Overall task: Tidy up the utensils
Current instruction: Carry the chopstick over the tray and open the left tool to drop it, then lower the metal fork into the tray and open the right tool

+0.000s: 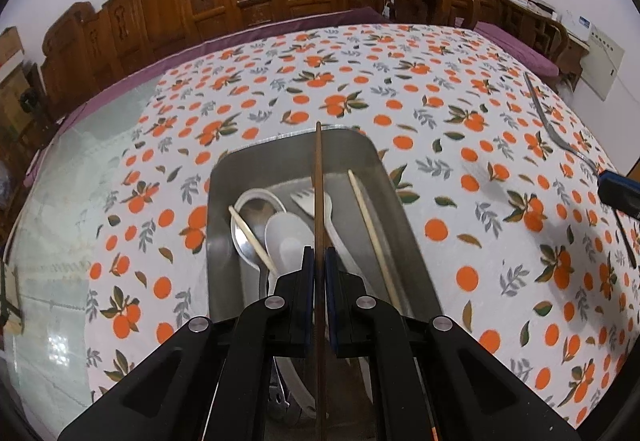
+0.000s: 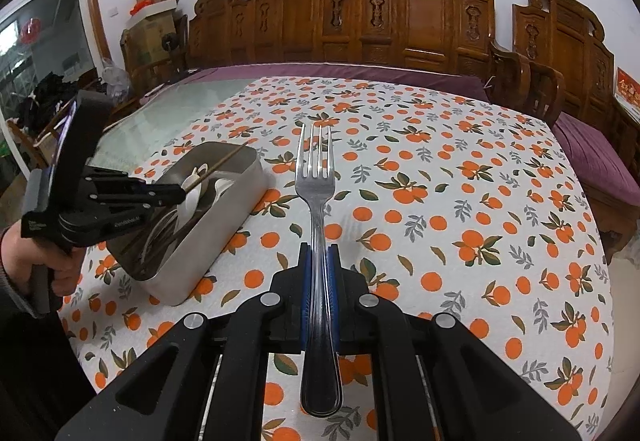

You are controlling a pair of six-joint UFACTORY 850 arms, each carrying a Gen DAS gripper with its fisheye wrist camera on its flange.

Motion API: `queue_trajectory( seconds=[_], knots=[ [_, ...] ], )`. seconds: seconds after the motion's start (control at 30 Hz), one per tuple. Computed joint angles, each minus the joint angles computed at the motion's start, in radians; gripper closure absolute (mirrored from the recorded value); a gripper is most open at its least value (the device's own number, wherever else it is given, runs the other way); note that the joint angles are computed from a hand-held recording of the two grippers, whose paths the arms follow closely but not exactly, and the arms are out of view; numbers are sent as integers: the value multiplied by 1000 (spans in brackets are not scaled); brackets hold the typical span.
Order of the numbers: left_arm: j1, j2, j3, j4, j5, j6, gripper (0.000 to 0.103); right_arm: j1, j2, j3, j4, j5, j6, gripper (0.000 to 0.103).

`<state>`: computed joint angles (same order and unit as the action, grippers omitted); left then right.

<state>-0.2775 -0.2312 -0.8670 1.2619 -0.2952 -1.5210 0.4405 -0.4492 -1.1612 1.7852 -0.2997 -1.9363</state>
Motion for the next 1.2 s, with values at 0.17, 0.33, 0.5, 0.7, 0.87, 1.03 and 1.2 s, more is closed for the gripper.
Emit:
queue_trajectory(
  seconds=[0.17, 0.33, 0.5, 0.7, 0.87, 1.03, 1.2],
  knots=[
    [6, -4, 14, 8, 12, -2, 99, 8, 3, 3, -2, 4, 0, 94],
    [14, -9, 19, -31, 31, 36, 98, 16, 9, 7, -6, 1, 5, 94],
    [16, 6, 37, 29, 38, -30, 93, 28, 12, 10, -16, 10, 17, 94],
    [30, 73, 92, 215, 49, -249, 78, 52, 10, 0, -60, 32, 63, 94],
    [42, 138, 139, 391, 34, -450, 70, 86, 7, -17, -89, 53, 94, 94],
    [57, 176, 170, 498, 22, -565, 65, 119, -8, -41, -128, 61, 152, 94],
    [67, 208, 196, 574, 4, -636, 60, 152, -34, -77, -204, 67, 255, 94]
  ],
)
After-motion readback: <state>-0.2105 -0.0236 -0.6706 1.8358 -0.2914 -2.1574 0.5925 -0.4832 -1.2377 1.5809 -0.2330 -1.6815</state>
